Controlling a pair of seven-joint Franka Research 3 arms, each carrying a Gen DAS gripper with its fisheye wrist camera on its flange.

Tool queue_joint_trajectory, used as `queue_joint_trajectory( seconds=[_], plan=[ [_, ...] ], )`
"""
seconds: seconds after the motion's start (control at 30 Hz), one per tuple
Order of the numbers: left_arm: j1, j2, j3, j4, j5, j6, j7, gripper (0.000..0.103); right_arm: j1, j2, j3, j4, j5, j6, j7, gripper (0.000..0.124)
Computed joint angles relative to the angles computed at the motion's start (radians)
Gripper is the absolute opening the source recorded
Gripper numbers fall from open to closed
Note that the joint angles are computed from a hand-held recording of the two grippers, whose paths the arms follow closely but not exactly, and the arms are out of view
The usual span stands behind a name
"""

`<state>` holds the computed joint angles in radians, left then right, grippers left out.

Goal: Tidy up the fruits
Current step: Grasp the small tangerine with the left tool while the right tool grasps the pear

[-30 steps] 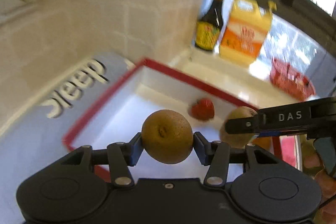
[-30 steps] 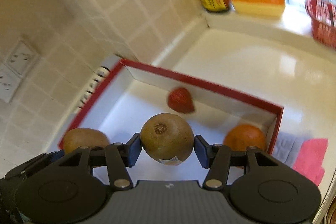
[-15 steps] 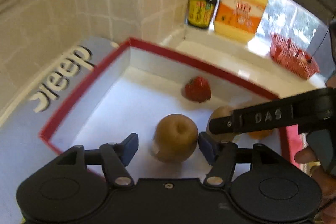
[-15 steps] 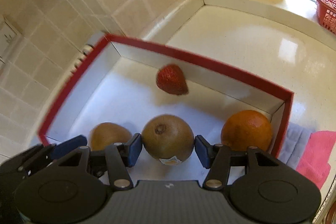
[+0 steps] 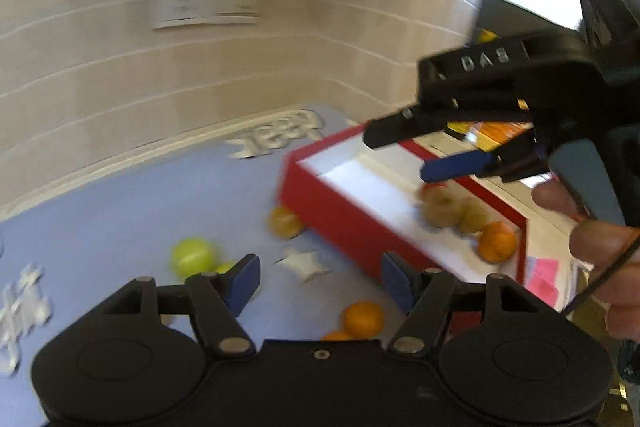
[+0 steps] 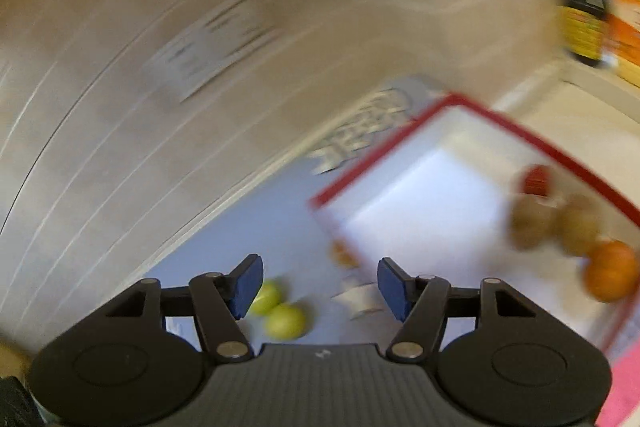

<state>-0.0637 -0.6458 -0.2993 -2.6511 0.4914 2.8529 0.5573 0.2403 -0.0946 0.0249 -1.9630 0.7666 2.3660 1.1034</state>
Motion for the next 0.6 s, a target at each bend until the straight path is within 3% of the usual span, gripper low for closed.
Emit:
queue_joint_trajectory(
  seconds=[0.1,0.23,0.43,0.6],
  plan=[
    [0.028,-0.152,-0.054,-0.089,-0.008,-0.076,-0.124,0.079,0.034,-0.021,0.021,-0.011,0.021,-0.036,-0.081,0.067],
    [-0.006,-0.296,-0.069,-0.174,-0.039,-0.178,-0.246,0.079,0.074,-0.044,0.035,-0.028,0.027,-0.124,-0.152,0.068],
    [-0.048,-0.348,-0.121,-0.169,-0.004,-0.311,-0.329,0.079,0.095,-0.087,0.034,-0.094,0.034,-0.166,-0.169,0.068],
    [-0.124,-0.393,-0.109,-0.208,0.015,-0.398,-0.362,0.079,0.085,-0.095,0.029,-0.115,-0.007,-0.156,-0.165,0.070]
  ],
)
